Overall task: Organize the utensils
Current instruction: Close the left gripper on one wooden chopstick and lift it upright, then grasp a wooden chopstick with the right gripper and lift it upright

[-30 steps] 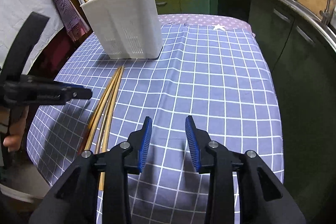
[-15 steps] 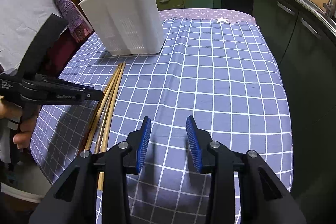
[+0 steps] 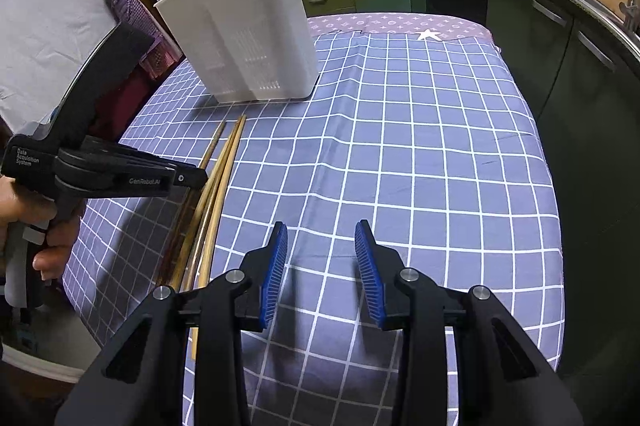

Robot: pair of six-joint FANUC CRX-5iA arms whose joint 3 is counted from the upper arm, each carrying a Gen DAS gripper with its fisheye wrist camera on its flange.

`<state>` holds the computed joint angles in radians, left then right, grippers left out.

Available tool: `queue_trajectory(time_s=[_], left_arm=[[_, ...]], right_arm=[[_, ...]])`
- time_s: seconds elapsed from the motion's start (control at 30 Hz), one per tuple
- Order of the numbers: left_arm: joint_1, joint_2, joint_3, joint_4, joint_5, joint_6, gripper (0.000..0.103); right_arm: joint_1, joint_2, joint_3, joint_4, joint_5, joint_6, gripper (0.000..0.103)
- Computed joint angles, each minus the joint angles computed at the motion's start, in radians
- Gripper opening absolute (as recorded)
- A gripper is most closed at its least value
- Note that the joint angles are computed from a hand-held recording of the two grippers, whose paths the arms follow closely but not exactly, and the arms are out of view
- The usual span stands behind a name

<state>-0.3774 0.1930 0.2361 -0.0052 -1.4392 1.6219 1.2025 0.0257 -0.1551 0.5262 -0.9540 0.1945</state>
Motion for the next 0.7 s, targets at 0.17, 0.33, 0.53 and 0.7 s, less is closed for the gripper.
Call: queue_trajectory(time_s=[0.17, 0.33, 0.53, 0.7], left_arm=[[0.02, -0.036, -0.029, 0.007, 0.028, -0.011, 0.007], [0.046, -0.12, -0.094, 0.036, 0.1, -0.054, 0.007], [0.069, -0.263, -0.188, 0.062, 0.216, -0.097, 0.007], [0.115, -0.4, -0.312, 0.131, 0.346, -0.167, 0.007]], right_arm=[[0.0, -0.004, -0.004, 0.003, -0.005, -0.006, 0.037], [-0.004, 0.003, 0.01, -0.004, -0.026, 0.004, 0.04], [-0.025, 0.041, 0.078, -0.069, -0.05, 0.092, 0.041], [-0.051, 0.123, 0.197, -0.151, -0.083, 0.219, 0.042]])
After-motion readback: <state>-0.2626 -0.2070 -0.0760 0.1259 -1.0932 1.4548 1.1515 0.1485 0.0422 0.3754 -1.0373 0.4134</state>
